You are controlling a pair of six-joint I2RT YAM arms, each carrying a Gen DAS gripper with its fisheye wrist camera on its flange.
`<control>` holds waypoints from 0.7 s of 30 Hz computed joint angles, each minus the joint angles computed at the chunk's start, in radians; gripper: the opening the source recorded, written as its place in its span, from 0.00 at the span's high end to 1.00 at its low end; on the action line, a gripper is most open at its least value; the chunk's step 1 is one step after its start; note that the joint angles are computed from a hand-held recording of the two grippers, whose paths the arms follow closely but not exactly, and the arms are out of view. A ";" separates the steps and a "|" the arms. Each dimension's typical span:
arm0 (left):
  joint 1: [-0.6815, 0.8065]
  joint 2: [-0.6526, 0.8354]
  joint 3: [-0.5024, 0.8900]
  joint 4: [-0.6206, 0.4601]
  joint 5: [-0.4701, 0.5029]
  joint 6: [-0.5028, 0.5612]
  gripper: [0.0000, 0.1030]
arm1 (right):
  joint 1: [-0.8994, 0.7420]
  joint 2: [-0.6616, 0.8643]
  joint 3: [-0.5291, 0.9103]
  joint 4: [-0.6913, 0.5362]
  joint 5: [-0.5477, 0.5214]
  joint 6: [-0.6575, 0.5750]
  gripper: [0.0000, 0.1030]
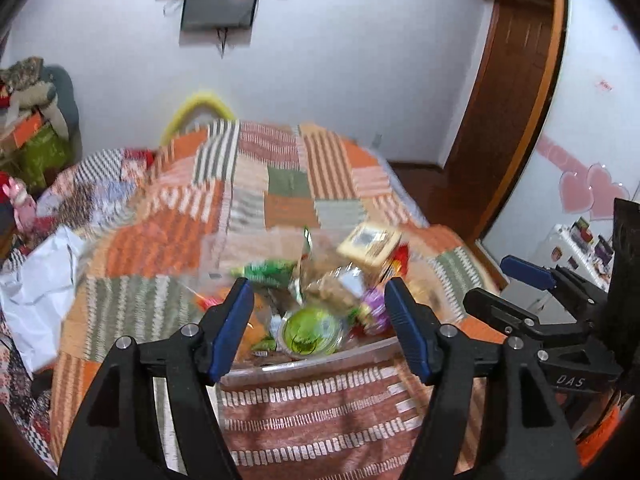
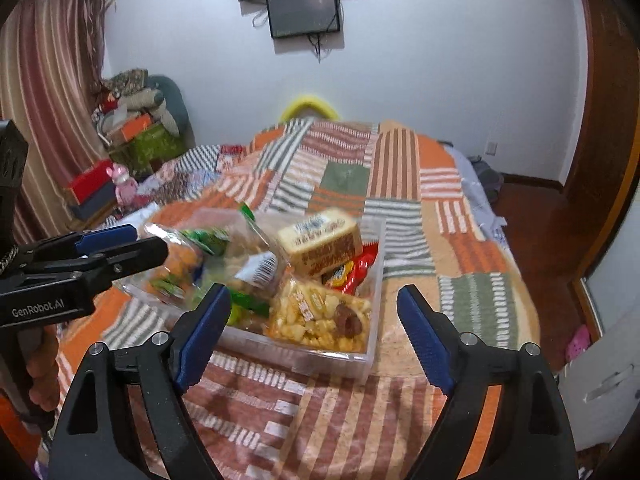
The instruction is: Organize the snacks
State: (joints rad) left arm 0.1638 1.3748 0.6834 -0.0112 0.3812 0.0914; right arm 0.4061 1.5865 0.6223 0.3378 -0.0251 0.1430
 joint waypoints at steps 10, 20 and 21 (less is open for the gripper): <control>0.086 -0.525 -0.149 -0.092 0.052 -0.033 0.18 | 0.064 -0.358 -0.154 0.008 0.051 0.040 0.07; 0.105 -0.794 -0.223 -0.178 0.038 -0.037 0.01 | 0.161 -0.564 -0.244 -0.005 0.130 0.040 0.00; 0.114 -0.806 -0.231 -0.183 0.044 -0.034 0.01 | 0.166 -0.565 -0.248 -0.002 0.135 0.040 0.00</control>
